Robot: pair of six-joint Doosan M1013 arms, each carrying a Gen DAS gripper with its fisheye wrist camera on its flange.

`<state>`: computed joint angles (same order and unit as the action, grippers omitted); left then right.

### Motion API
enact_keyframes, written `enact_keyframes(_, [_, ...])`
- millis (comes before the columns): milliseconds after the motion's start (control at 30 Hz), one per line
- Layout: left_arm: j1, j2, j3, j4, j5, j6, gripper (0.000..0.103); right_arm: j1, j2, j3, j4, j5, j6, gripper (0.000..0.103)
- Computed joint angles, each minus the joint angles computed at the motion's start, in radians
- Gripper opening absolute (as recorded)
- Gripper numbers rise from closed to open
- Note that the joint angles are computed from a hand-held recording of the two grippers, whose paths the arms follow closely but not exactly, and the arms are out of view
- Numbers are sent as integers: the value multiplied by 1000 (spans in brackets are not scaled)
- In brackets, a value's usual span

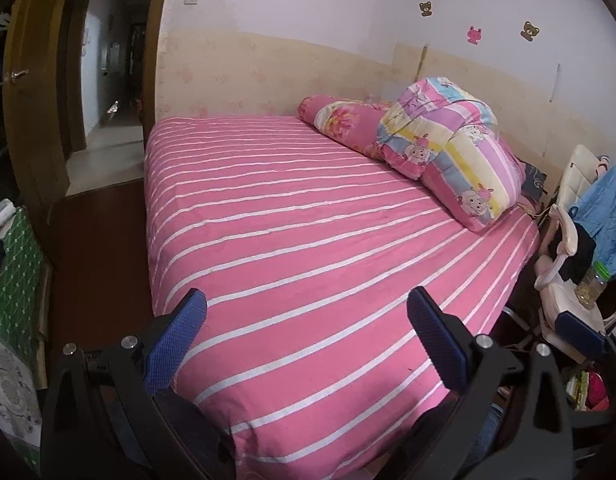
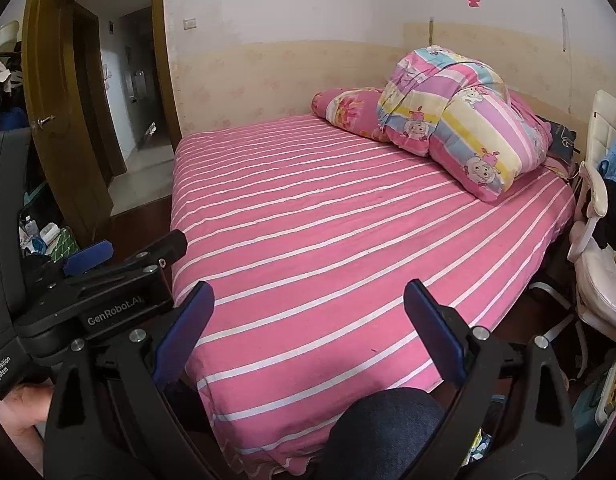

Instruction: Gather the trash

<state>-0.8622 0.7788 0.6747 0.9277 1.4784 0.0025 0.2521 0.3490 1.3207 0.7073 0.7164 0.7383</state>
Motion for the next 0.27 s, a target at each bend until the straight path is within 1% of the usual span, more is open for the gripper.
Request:
enact_keyframes(67, [1,-2,-1,-22,-12,1,97,-4,0,-1,-1,-1,-2,95])
enact_keyframes(267, [-7,16,-43,-20,16,28,97,-19,-13,13,17,-1,-23,95])
